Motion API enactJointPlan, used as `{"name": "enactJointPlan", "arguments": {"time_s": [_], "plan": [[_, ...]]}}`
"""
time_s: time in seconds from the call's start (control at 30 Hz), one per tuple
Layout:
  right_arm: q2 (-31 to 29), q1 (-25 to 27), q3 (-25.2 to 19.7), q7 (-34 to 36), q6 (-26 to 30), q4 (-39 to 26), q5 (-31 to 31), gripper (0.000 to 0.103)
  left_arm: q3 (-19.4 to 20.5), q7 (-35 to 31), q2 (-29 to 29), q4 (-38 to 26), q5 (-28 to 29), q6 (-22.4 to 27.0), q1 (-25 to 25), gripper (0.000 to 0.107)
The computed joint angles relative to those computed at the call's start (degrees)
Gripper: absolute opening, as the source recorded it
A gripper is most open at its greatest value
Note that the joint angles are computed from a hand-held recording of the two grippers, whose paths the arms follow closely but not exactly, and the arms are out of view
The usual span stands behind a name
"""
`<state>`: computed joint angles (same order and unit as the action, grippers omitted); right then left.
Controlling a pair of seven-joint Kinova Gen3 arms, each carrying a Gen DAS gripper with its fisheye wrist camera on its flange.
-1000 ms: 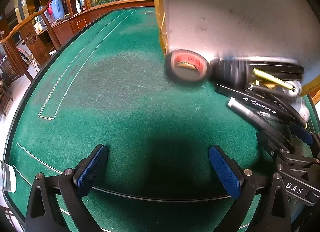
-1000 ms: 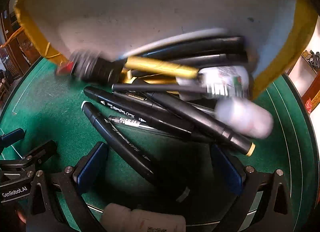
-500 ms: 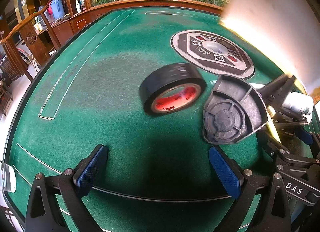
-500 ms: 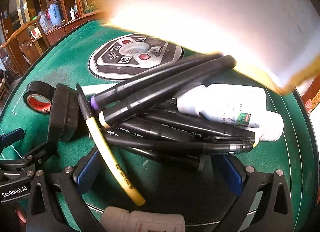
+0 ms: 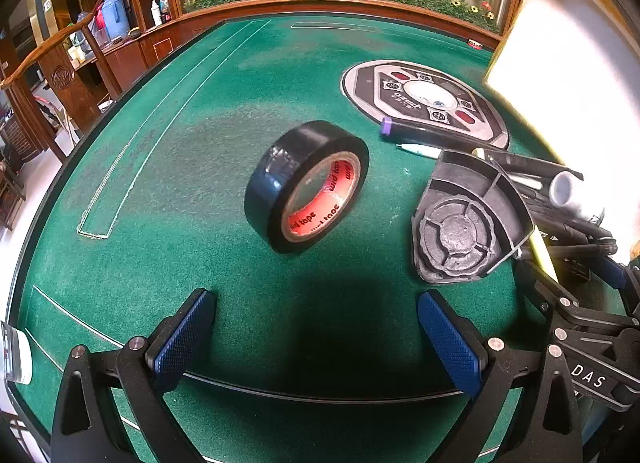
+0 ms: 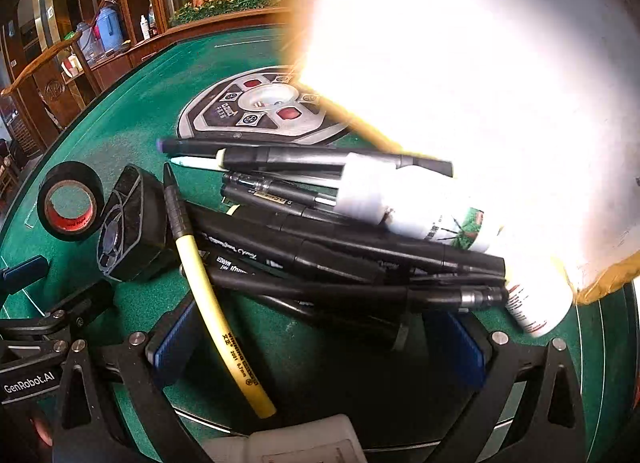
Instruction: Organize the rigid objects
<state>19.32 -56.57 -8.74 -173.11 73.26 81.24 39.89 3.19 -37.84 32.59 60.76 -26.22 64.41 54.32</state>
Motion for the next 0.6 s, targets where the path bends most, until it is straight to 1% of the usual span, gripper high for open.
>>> {"name": "enactJointPlan", "arguments": {"time_s": [0.6], "plan": [[0.2,0.0,0.1,0.2,0.2,-0.4,-0.1,0.103,0.0,-0.1,0.0,-0.1,0.0,0.1,0.0,0.102]]}}
